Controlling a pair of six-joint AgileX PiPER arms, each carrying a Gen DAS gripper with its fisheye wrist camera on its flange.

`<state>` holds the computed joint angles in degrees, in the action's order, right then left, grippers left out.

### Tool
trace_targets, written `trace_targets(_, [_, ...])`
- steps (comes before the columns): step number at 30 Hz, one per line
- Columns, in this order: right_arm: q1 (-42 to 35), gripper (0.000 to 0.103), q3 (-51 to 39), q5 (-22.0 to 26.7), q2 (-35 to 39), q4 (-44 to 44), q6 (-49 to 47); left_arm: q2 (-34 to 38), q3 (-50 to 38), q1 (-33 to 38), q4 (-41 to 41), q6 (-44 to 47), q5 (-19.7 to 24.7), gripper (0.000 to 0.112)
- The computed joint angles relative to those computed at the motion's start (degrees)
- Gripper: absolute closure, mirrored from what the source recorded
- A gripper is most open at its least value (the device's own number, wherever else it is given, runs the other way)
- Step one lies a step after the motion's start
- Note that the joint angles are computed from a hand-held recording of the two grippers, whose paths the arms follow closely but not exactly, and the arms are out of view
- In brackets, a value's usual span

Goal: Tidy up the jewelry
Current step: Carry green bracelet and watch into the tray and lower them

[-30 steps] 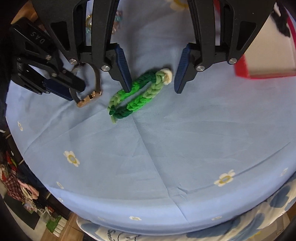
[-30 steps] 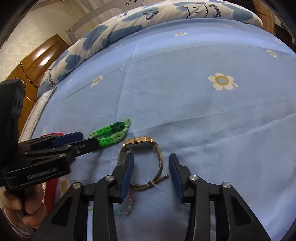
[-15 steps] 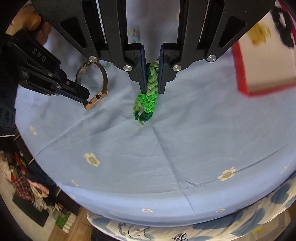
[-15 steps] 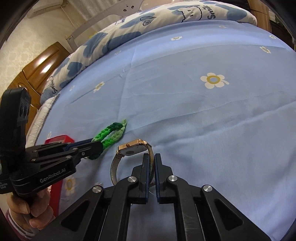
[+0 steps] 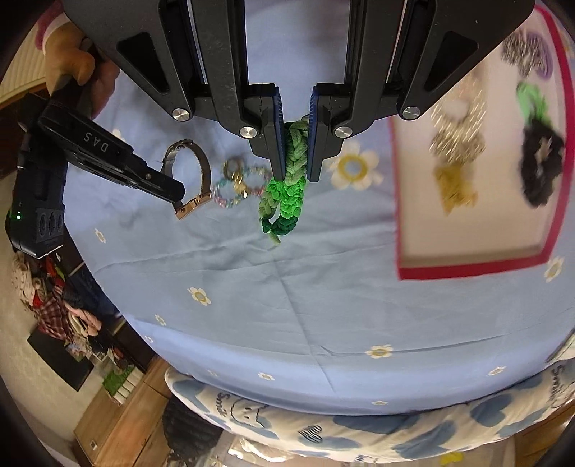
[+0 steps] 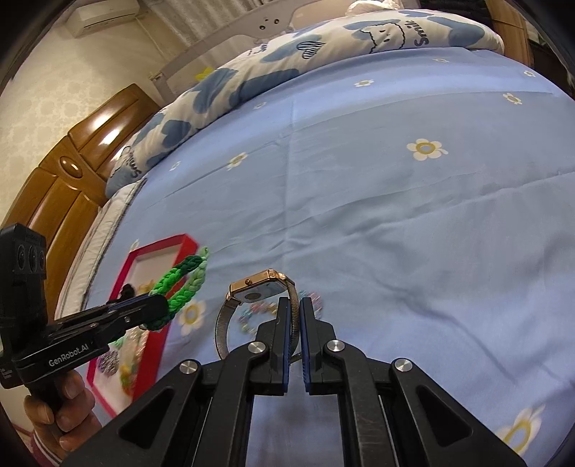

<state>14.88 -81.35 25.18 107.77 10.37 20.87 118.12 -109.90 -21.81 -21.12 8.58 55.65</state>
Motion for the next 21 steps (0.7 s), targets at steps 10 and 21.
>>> trace_targets(10, [6.45,0.099,2.46,-0.77,-2.99,-2.21,3.11,-13.33,18.86,4.95,-3.88,3.52,-6.2,0.103])
trace_targets(21, [13.28,0.099,-0.68,0.37,-1.29,-5.21,6.92,-21.5,29.33,11.43,-6.07,7.07,-7.95,0.103])
